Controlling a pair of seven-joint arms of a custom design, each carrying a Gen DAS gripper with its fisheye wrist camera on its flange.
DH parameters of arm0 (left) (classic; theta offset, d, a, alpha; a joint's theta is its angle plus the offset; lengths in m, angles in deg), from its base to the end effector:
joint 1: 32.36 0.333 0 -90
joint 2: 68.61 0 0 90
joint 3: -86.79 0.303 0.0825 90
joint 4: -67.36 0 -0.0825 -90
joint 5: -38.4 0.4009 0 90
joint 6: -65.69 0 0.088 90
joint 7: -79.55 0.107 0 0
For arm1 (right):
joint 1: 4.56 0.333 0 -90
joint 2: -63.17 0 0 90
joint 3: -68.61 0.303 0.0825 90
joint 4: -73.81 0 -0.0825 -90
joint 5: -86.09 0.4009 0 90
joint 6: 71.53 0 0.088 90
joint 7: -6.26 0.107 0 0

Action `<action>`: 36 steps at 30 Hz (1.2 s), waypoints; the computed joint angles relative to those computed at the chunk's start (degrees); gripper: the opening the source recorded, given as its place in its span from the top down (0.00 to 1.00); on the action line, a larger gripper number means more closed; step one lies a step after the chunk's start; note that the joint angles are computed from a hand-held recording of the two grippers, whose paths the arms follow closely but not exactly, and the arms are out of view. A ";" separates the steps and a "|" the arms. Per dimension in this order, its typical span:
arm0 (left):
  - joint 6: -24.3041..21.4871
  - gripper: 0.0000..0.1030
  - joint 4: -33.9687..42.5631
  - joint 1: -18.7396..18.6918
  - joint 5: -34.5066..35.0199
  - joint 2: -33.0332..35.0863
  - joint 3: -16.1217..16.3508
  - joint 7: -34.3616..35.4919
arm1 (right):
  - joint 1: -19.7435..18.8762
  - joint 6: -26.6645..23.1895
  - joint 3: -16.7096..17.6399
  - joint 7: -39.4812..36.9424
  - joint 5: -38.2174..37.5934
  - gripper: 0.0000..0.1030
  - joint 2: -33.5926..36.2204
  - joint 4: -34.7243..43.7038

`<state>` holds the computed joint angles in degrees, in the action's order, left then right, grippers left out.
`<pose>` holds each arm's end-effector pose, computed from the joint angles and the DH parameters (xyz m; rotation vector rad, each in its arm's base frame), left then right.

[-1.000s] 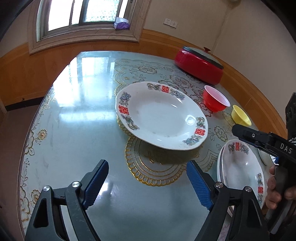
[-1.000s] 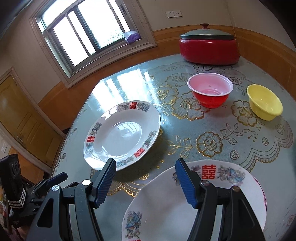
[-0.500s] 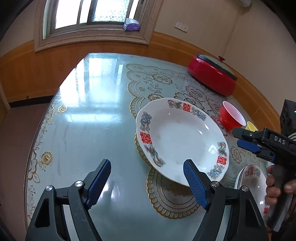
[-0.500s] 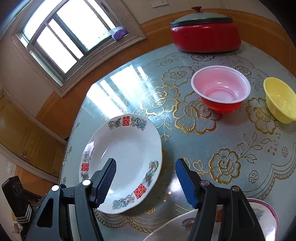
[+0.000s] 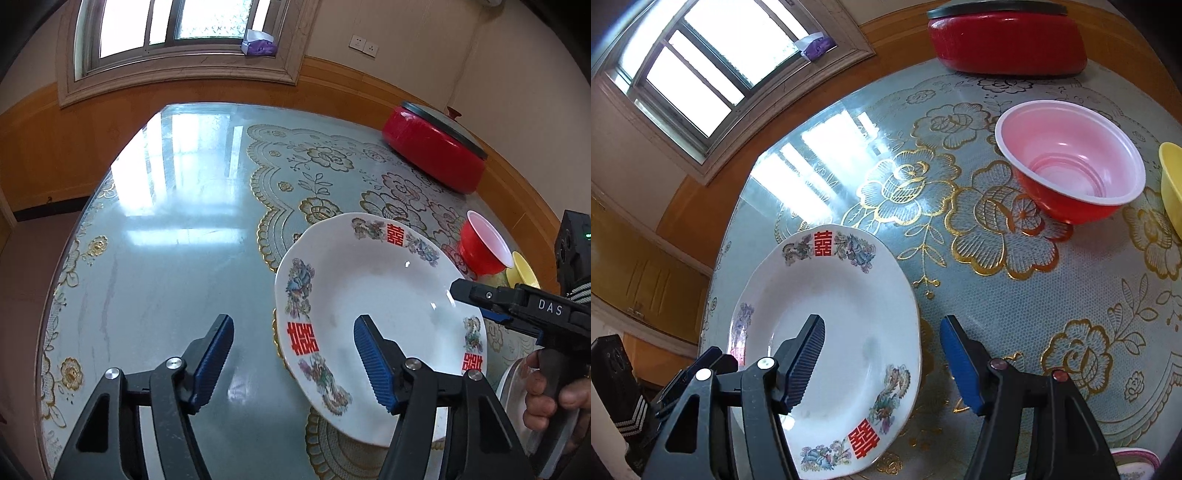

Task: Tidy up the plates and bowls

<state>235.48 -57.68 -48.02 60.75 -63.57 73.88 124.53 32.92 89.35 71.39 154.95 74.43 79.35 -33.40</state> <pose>0.5167 -0.3085 0.4044 -1.8580 1.9816 -0.9263 0.5128 0.4438 0.4174 -1.6100 1.8875 -0.0817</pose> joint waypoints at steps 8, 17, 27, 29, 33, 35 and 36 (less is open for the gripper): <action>-2.38 0.69 3.93 0.04 -5.83 4.40 -1.23 7.67 | 1.26 -4.70 -0.42 -2.04 -1.24 0.62 2.38 3.48; -1.48 0.70 1.43 -0.40 -4.56 2.50 -0.82 6.70 | 0.60 -7.73 0.62 -4.76 -2.30 0.72 3.35 4.81; -1.84 0.68 3.29 -1.09 -6.25 4.17 -0.16 7.45 | 1.60 -7.97 -0.28 -7.13 -1.67 0.68 3.94 5.90; -1.48 0.69 2.27 -1.79 -3.22 3.27 0.64 4.85 | 2.47 -9.70 -0.72 -6.05 -3.88 0.69 3.84 6.31; 0.06 0.71 -0.93 -0.33 -6.48 1.02 -1.22 6.89 | 1.24 -8.08 0.46 -6.50 -2.33 0.70 2.98 4.75; 0.72 0.72 -2.55 -0.24 -7.48 -0.22 -1.55 7.31 | 0.30 -7.83 1.46 -8.15 -0.33 0.70 2.66 4.29; 1.12 0.72 -3.28 -0.17 -8.30 -0.68 -1.77 7.79 | -0.24 -7.10 1.99 -9.24 0.89 0.70 2.38 3.65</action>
